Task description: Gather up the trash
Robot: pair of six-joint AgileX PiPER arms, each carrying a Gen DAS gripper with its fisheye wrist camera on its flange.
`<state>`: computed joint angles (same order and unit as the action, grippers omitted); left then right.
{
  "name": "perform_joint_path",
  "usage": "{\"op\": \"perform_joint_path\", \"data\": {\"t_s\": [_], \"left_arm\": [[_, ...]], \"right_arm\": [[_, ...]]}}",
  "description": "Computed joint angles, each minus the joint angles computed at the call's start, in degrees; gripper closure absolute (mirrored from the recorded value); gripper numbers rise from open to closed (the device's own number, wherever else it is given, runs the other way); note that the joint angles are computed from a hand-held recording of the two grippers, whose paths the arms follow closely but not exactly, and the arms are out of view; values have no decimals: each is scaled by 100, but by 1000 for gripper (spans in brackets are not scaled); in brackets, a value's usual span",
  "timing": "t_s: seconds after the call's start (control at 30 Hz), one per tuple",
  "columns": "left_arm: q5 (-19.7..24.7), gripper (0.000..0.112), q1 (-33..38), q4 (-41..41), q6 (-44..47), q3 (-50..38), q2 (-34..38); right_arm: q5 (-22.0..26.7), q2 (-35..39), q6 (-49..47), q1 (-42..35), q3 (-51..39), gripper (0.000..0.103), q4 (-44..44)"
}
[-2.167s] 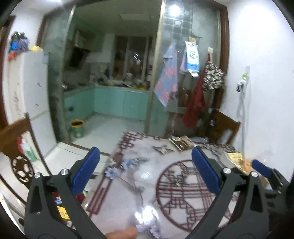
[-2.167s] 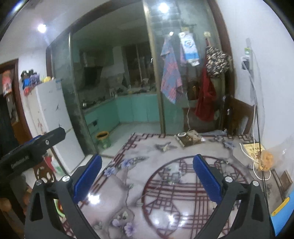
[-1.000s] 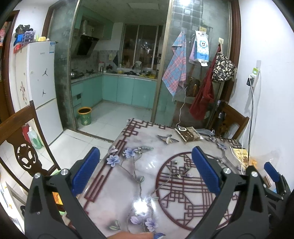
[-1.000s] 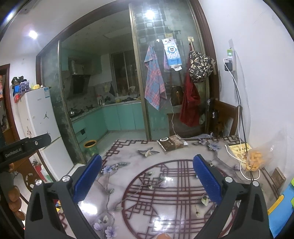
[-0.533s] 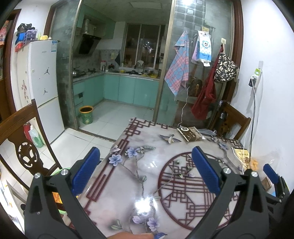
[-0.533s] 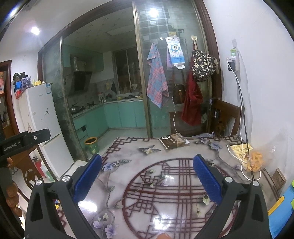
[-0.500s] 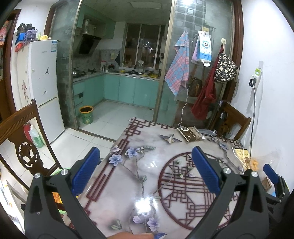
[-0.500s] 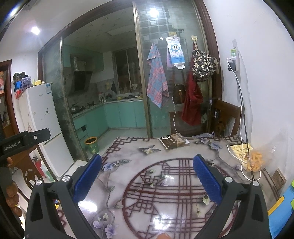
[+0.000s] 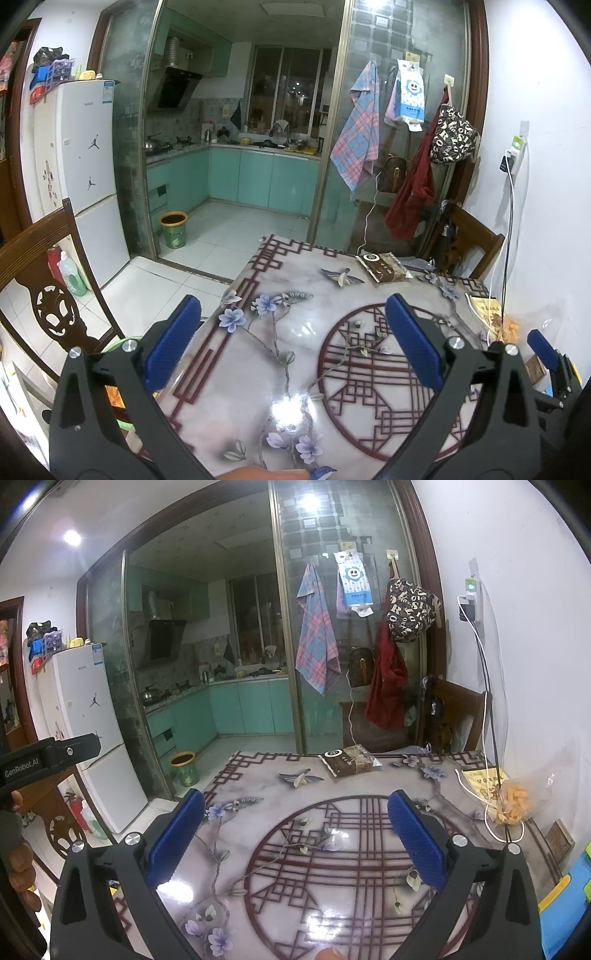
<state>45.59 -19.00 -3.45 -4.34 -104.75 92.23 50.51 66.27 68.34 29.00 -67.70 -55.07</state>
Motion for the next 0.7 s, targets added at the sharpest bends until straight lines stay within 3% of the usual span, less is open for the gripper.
{"op": "perform_joint_path", "data": {"t_s": [0.47, 0.7], "left_arm": [[14, 14, 91, -271, 333, 145, -20], [17, 14, -37, -348, 637, 332, 239]], "right_arm": [[6, 8, 5, 2, 31, 7, 36], [-139, -128, -111, -292, 504, 7, 321]]}}
